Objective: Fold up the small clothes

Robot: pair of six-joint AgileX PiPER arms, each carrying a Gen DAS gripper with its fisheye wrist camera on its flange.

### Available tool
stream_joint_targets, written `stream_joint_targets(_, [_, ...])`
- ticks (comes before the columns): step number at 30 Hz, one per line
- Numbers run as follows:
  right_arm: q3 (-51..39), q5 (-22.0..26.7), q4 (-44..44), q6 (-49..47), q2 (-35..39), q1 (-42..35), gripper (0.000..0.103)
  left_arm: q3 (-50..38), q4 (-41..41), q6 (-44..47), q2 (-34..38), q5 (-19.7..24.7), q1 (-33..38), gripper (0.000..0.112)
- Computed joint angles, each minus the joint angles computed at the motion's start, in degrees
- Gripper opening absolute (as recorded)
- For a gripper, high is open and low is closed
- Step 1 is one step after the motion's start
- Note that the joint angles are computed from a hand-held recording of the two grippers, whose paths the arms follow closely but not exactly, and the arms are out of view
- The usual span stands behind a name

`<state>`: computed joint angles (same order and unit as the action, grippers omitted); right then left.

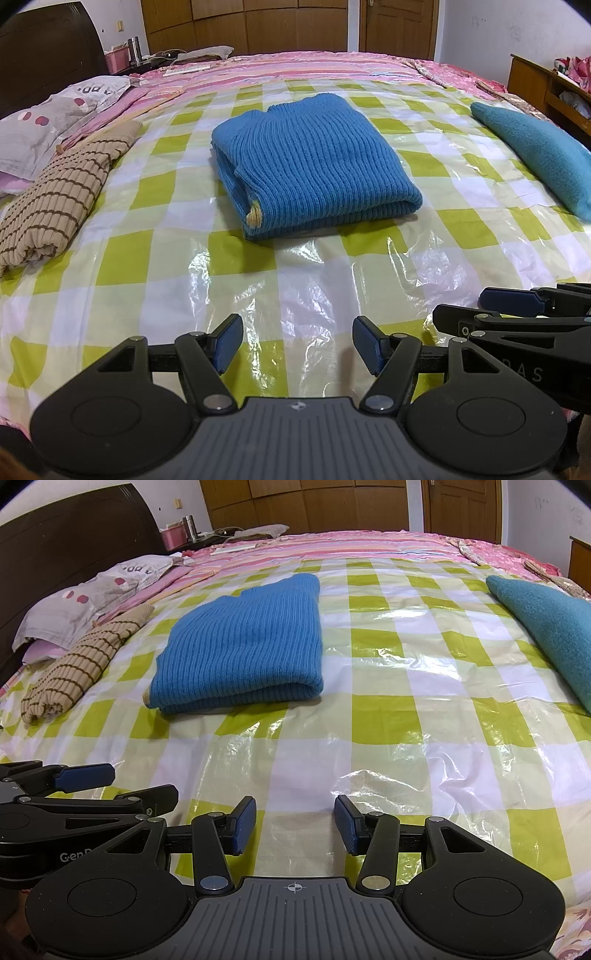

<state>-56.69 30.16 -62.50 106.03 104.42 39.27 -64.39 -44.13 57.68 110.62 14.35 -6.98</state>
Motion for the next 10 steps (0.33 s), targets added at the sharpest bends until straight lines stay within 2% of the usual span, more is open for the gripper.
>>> stream_joint_targets(10, [0.02,-0.03,-0.09,0.13,0.02,0.01,0.047,-0.24,0.46,-0.64,0.33,0.19,0.02,0.07])
